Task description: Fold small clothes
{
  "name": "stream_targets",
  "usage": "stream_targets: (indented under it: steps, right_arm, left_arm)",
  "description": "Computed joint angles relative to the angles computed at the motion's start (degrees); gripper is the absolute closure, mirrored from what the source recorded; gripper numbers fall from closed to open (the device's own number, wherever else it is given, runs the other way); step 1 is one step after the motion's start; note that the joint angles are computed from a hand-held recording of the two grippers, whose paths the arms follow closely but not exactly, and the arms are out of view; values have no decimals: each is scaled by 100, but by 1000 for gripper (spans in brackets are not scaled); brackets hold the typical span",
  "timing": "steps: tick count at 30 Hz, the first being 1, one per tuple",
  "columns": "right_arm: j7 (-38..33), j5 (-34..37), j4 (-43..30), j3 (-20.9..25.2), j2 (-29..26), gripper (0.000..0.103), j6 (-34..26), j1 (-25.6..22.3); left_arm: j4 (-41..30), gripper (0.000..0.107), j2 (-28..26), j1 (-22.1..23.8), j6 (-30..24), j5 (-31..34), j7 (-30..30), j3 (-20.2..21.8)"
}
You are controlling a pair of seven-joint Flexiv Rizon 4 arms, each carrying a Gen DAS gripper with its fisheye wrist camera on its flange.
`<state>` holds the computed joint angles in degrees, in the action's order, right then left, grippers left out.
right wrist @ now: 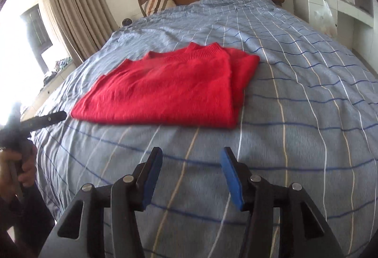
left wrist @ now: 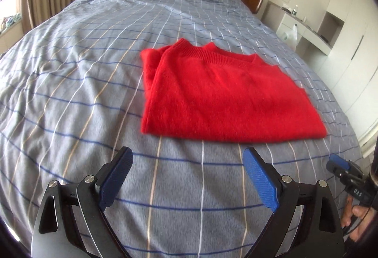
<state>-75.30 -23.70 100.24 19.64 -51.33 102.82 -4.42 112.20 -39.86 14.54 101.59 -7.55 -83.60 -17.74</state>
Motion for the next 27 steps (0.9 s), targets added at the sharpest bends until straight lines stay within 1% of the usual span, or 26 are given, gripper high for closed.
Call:
stream_targets:
  steps: [1,2,5,7,9,11,13,15,22,27]
  right_arm:
    - [-51,156,279,-433,146,51,296,367]
    - [-101,292,485,-749,226,51,551,654]
    - [-173,697,847,-1311,286,50,1177,1210]
    - [-171,892,903,-1519,257,49,1367,1413]
    - [-184,1037,876,-1698,222,47,1421,1586]
    - [-192,1078,854,-1752,201,45,1432,1627]
    - [-163,1064,818,-1726,174,43,1394,1599]
    - [-118,1057,825,-1677,169,42,1393,1559]
    - [-17,1027,834,-1630,139,37,1411,1538]
    - [-13,1026,844,-1662,134,34,1444,1574]
  left_arm:
    - [24,12,-10,-238,97,-63,-74,252]
    - [14,12,-27,-460,110,-133,-135,473]
    - [-12,12,-143,-800,116,-277,-289,781]
    - [-36,11,-229,-1099,138,-372,-374,1071]
    - [-107,10,-312,-1614,167,-480,-386,1599]
    - [-163,5,-393,-1958,221,-547,-348,1937]
    - [-216,4,-463,-2205,199,-632,-298,2178]
    - [-236,4,-514,-2286,227,-680,-264,2254]
    - [-116,4,-553,-2144,518,-663,-168,2073]
    - [-86,4,-557,-2109,593,-690,-102,2011]
